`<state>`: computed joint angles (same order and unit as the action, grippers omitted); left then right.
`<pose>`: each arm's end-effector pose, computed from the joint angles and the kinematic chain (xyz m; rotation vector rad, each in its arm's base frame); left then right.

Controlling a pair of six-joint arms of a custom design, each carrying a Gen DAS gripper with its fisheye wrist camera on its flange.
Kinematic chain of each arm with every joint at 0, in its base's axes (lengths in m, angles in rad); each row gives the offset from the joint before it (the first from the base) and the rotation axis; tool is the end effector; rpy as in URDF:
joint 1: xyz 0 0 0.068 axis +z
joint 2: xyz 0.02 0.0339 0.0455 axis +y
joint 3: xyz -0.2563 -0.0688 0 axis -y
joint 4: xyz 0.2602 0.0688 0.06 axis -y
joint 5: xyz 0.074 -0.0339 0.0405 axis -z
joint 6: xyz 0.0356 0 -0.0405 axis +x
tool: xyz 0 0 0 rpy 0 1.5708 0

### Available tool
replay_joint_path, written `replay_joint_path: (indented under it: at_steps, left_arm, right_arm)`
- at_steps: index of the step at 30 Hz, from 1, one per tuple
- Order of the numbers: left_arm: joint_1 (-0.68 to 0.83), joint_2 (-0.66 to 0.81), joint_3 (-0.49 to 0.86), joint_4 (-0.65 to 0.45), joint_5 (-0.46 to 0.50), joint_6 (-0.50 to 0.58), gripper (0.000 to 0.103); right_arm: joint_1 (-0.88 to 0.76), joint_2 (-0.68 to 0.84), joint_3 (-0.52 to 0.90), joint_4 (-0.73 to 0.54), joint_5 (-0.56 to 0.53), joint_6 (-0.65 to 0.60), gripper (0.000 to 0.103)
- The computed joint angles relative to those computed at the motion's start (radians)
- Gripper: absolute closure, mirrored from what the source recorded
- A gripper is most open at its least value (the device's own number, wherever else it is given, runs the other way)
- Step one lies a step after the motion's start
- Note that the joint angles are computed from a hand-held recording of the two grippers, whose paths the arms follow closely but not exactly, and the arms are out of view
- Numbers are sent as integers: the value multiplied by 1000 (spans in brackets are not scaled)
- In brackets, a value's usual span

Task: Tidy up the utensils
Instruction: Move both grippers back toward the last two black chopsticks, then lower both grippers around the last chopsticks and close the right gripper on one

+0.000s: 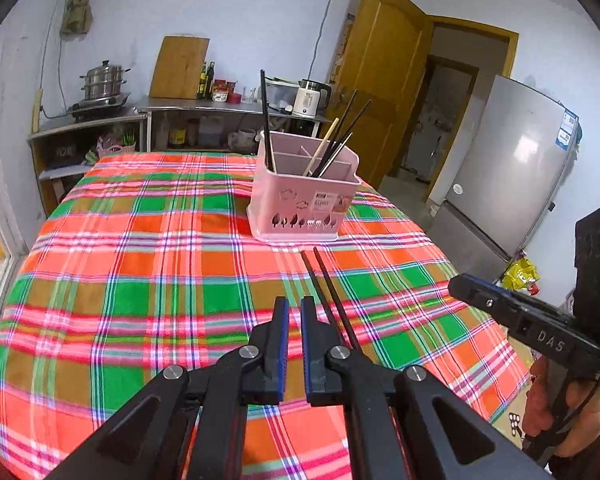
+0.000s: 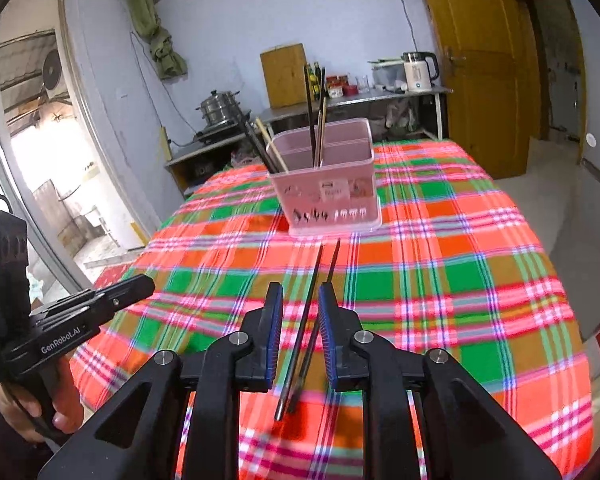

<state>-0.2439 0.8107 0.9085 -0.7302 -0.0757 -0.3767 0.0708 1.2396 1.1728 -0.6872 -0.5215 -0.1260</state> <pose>0.1800 -0.0420 0.3197 -0.1892 2.2055 -0.2628 0.2748 0.0373 0.3266 -0.4803 2.2171 0.5742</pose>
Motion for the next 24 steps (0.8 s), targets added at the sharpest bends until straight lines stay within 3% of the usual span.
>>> replay_joint_path:
  at_steps: [7,19,24]
  left_arm:
    - [-40,-66,-44,-42,-29,-37,98]
    - [82,26,-88,41,110,-15,98]
    - [165,66,-89,67,168,5,90]
  right_arm:
    - [10,-36,-66,-13,14,-7,84]
    - [71,85,-56,17,91,27,85]
    - [115,188,-10,37,128,39,85]
